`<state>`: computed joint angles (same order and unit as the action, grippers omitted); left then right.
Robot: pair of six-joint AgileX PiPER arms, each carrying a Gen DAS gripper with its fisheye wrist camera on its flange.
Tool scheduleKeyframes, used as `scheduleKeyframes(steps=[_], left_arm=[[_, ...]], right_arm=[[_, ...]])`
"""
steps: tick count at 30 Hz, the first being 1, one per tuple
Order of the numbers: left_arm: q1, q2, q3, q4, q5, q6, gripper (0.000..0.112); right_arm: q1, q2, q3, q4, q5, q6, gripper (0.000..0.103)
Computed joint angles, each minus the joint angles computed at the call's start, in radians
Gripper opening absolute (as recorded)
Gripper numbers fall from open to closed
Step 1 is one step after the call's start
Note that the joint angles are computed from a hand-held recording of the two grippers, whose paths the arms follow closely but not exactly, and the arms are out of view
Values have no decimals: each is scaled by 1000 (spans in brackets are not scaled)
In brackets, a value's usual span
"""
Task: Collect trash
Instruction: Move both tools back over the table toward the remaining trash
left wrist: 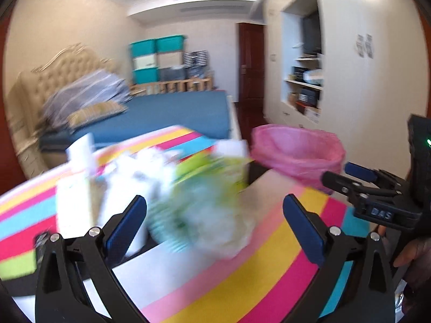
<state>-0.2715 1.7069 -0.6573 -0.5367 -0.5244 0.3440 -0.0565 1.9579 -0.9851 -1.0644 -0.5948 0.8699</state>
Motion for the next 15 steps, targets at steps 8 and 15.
scheduleKeyframes(steps=[8, 15], left_arm=[[136, -117, 216, 123, -86, -142, 98], [140, -149, 324, 75, -197, -133, 98]], right_arm=[[127, -21, 37, -27, 28, 7, 78], [216, -28, -8, -37, 71, 44, 78]])
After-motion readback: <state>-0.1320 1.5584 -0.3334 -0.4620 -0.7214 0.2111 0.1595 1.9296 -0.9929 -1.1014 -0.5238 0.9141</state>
